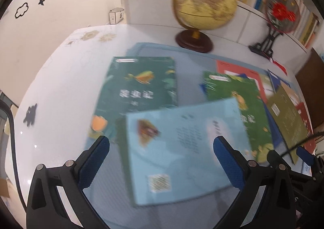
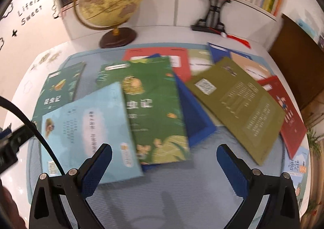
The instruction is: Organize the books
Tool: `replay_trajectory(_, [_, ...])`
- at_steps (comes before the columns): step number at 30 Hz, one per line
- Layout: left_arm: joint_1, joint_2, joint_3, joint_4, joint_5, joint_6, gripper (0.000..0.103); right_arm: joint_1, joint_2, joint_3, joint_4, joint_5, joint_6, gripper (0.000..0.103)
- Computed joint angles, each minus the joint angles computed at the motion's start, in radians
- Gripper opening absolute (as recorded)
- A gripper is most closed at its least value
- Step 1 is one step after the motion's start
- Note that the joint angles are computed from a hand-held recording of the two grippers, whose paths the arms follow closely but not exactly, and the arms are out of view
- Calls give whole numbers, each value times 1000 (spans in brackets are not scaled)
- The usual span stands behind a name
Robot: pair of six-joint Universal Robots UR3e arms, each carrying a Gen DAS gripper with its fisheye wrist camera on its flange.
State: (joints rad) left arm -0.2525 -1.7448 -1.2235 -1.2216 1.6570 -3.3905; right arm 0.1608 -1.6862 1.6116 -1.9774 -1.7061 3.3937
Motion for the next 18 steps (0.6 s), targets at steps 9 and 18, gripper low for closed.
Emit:
replay_trajectory(9, [314, -67, 39, -4, -166, 234, 101, 163, 399, -449, 40, 13, 38, 103])
replay_trajectory(18, [413, -247, 191, -59, -271, 305, 92, 189, 784, -995, 253, 102, 34, 83])
